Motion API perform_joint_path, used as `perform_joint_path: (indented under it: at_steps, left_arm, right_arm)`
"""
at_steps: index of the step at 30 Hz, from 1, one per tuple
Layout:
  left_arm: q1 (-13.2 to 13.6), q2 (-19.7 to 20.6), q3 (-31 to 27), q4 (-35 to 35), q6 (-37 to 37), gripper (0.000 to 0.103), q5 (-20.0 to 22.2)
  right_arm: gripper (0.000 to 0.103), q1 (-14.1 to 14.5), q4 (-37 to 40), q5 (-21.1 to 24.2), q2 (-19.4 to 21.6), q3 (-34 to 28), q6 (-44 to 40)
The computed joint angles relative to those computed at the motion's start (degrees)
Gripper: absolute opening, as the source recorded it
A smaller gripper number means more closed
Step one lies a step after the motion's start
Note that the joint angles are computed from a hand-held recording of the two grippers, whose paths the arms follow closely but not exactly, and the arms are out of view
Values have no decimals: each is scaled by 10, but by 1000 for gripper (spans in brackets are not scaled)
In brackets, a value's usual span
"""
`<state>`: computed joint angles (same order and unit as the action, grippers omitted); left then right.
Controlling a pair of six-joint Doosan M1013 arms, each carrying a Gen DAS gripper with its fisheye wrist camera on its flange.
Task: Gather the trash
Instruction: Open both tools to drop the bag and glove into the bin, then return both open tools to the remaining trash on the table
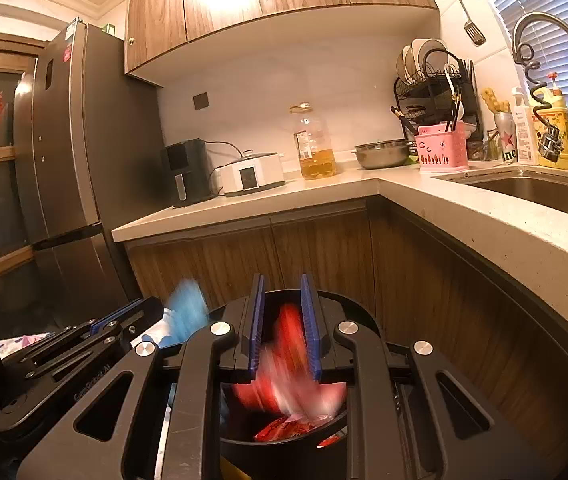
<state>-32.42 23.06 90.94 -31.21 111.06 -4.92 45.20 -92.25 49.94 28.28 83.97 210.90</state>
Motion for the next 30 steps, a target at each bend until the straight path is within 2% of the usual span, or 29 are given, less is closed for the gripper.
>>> perform_joint_path:
  at_steps: [2, 5, 7, 13, 16, 20, 25, 30]
  left_arm:
    - [0, 0, 1, -45, 43, 22, -1]
    - [1, -2, 4, -65, 55, 33, -3]
    - [0, -4, 7, -139, 128, 46, -10]
    - [-5, -22, 33, -324, 301, 74, -66]
    - [-8, -32, 47, -375, 343, 83, -99]
    - [-13, -51, 75, -393, 349, 90, -148]
    - [-11, -75, 108, -436, 366, 91, -180]
    - [-11, -98, 138, -450, 364, 92, -206]
  right_arm:
    - [20, 0, 2, 3, 0, 1, -1]
    - [25, 1, 4, 4, -2, 3, 3]
    - [30, 2, 7, 5, -2, 4, 3]
    - [47, 7, 17, 0, -4, 7, 0]
    - [56, 12, 19, -5, -6, 9, -3]
    - [67, 18, 17, -11, -8, 11, -6]
    - [70, 30, 14, -12, -8, 11, -6]
    - [71, 42, 19, -12, -7, 8, -12]
